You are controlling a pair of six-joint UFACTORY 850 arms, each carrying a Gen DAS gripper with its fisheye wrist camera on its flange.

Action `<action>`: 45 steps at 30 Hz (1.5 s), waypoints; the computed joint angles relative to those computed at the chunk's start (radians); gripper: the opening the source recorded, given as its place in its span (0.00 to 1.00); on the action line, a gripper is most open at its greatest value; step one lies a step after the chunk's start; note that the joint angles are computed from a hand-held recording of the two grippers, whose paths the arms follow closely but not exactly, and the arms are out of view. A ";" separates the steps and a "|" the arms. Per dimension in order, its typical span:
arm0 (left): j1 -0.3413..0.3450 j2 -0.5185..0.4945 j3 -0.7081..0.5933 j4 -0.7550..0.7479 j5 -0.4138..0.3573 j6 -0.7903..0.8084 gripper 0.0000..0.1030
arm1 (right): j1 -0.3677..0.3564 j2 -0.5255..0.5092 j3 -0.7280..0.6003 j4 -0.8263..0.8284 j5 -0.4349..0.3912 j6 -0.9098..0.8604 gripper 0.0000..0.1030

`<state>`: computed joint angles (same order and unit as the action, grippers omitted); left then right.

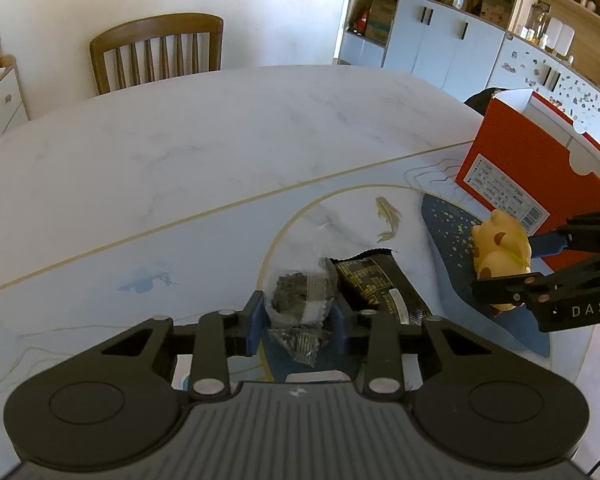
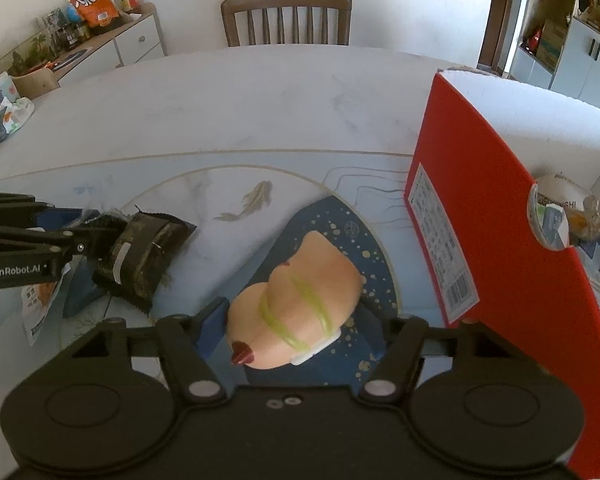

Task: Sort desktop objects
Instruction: 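Lift the tea-leaf bag with left tool while right tool holds the bread squishy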

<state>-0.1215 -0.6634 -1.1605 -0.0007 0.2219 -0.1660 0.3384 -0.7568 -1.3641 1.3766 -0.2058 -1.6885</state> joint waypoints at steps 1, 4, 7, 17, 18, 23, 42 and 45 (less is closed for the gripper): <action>0.000 0.001 0.001 -0.007 -0.001 0.004 0.31 | 0.001 0.001 0.001 0.009 0.004 -0.013 0.63; 0.000 0.006 0.004 -0.012 -0.005 -0.004 0.30 | 0.002 0.006 0.008 0.046 0.010 -0.055 0.62; -0.002 0.021 0.014 -0.033 -0.002 0.019 0.30 | 0.000 0.021 0.023 0.133 0.010 -0.145 0.62; -0.025 0.084 0.057 -0.113 0.013 0.094 0.30 | -0.014 0.083 0.079 0.302 -0.031 -0.321 0.62; -0.027 0.090 0.061 -0.114 0.015 0.095 0.30 | -0.016 0.089 0.086 0.316 -0.038 -0.336 0.62; -0.044 0.127 0.092 -0.146 0.027 0.124 0.30 | -0.027 0.124 0.124 0.391 -0.064 -0.423 0.62; -0.123 0.240 0.187 -0.163 0.045 0.059 0.30 | -0.086 0.253 0.246 0.333 -0.160 -0.406 0.61; -0.143 0.251 0.181 -0.181 0.046 0.070 0.30 | -0.098 0.270 0.258 0.304 -0.166 -0.388 0.61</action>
<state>-0.2643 -0.4124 -0.9796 -0.1817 0.2675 -0.0959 0.2404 -0.4863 -1.1065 1.6808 -0.3716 -2.0762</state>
